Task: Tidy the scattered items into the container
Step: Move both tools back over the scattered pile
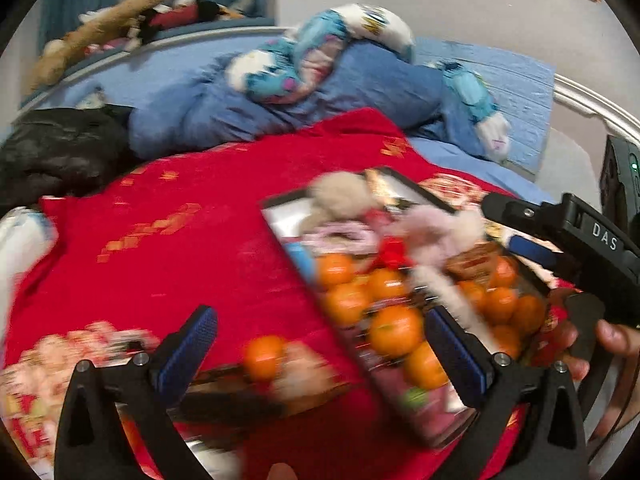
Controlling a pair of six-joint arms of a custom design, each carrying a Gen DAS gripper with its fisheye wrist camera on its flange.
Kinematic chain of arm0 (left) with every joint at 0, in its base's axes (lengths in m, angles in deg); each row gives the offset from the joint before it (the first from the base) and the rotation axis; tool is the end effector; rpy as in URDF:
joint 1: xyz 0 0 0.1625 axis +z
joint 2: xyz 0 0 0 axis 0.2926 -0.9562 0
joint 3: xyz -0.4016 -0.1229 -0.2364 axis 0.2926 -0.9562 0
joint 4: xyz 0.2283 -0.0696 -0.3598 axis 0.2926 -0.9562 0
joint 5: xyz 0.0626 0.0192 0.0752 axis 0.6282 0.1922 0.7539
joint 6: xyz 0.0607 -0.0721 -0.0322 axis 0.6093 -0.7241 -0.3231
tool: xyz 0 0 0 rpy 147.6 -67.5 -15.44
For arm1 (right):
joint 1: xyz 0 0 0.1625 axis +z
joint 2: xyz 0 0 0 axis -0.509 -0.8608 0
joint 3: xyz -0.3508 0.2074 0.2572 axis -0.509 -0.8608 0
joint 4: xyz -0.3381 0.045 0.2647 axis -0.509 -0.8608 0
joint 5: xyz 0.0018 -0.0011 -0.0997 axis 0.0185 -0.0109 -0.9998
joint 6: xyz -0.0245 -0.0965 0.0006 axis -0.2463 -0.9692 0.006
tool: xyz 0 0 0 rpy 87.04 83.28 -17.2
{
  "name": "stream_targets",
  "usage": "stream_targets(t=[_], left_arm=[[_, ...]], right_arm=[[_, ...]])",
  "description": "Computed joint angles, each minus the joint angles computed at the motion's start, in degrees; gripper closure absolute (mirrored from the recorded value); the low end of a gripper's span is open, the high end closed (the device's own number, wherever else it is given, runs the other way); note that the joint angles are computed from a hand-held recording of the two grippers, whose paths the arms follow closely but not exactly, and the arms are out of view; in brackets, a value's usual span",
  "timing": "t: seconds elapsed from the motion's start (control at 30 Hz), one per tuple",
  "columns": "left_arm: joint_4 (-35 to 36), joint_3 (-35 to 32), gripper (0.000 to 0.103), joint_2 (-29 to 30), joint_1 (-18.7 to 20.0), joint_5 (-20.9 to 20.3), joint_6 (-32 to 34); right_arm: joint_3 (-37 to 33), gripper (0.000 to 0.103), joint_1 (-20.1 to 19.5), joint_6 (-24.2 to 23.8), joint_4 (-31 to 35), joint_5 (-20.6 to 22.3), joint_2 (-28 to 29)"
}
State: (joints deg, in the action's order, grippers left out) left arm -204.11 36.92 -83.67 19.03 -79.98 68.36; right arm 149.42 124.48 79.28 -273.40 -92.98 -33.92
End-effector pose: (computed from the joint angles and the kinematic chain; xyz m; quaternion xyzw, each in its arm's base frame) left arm -0.3119 -0.4702 0.1291 0.3844 0.8428 -0.3041 0.2224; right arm 0.1289 -0.4164 0.2604 -0.0268 -0.8283 0.5401 0.1463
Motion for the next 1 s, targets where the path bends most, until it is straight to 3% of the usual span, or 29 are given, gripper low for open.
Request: stream_targets(t=[0.13,0.3,0.47,0.67,1.0], left_arm=[[-1.13,3.69,0.000,-6.09,0.43,7.71,1.14],[4.75,6.91,0.000,-16.21,3.42,8.47,-1.44],[3.66,10.48,0.000,-22.81,5.73,8.88,-1.71],[5.75,14.70,0.000,-26.16,8.66,5.60,-2.17],[10.69,15.52,0.000,-22.57,11.83,0.67,-1.79]], right_arm=[[-2.27,0.000,4.70,-1.69,0.87,-2.03,3.91],[-4.91,0.000,10.84,-5.33,-0.41,-4.72,9.94],[-5.72,0.000,14.69,-7.94,-2.23,-5.02,14.26],[-6.25,0.000,18.93,-11.58,-1.05,-9.76,18.53],[-6.67,0.000,19.61,-7.84,1.22,-11.16,21.66]])
